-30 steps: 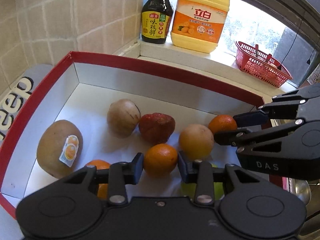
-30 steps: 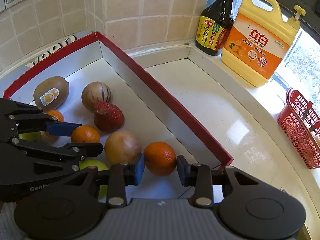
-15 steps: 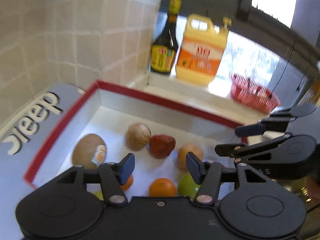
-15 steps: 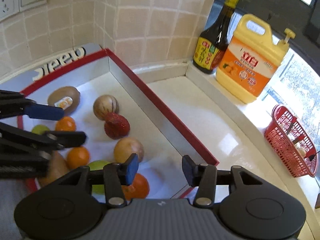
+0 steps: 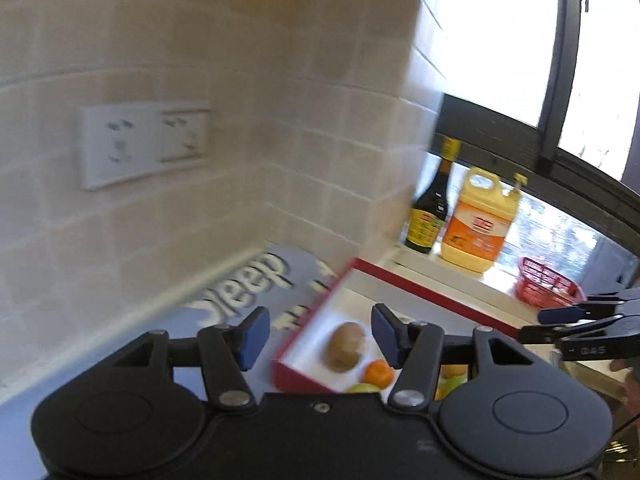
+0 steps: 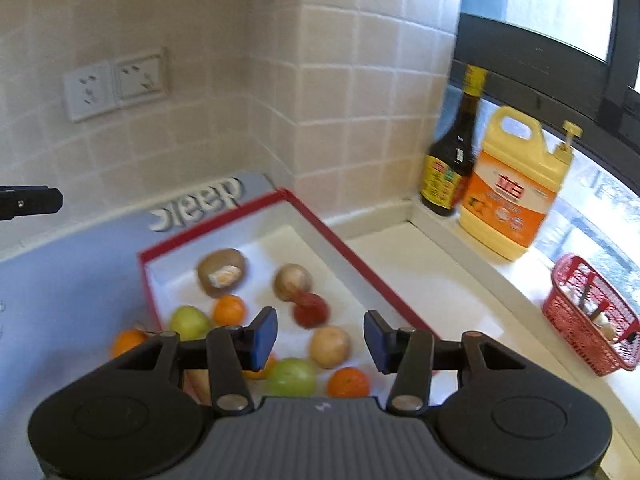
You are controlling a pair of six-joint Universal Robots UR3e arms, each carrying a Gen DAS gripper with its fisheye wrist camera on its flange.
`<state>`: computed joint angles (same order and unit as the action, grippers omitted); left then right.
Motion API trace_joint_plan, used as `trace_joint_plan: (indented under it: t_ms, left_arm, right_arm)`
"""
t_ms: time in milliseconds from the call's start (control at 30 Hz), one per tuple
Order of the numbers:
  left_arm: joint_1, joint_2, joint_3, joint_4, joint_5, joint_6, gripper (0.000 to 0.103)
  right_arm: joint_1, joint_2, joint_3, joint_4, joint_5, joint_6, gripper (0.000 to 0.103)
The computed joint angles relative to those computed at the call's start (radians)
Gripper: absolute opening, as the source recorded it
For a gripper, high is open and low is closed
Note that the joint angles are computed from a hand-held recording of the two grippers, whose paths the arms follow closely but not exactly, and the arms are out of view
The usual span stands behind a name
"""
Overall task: Organize fruits
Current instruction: 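Withdraw both open tools from the box back over the mat, then grasp the large orange with the left tool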
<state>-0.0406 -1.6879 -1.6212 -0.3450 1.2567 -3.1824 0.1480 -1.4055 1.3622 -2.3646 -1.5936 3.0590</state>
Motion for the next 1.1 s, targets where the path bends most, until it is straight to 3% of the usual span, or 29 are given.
trace_joint_plan:
  t_ms: [300,433,633,900,1100]
  left_arm:
    - [0.064,0.063,-0.125,0.003,-0.038,-0.021,0.072]
    - [0.039,0.008,-0.175,0.022,-0.093,-0.006,0.079]
    - [-0.093,-0.190,-0.086,-0.060,0.010,0.059,0.080]
    - [-0.151,-0.340,-0.037,0.039,0.073,0.021,0.080]
    - [-0.129,-0.371,-0.039,0.102,0.021,0.020,0.075]
  right_arm:
    - [0.028,-0.062,0.097,-0.021,0.234,0.082,0.053]
    - [0.087,-0.006,0.107,-0.036,0.213,0.138,0.053]
    - [0.066,0.045,0.118,0.004,0.279,0.251,0.053]
    - [0.152,0.118,0.219,-0.249,0.185,0.616,0.049]
    - [0.209,0.225,0.152,-0.303,0.127,0.737,0.047]
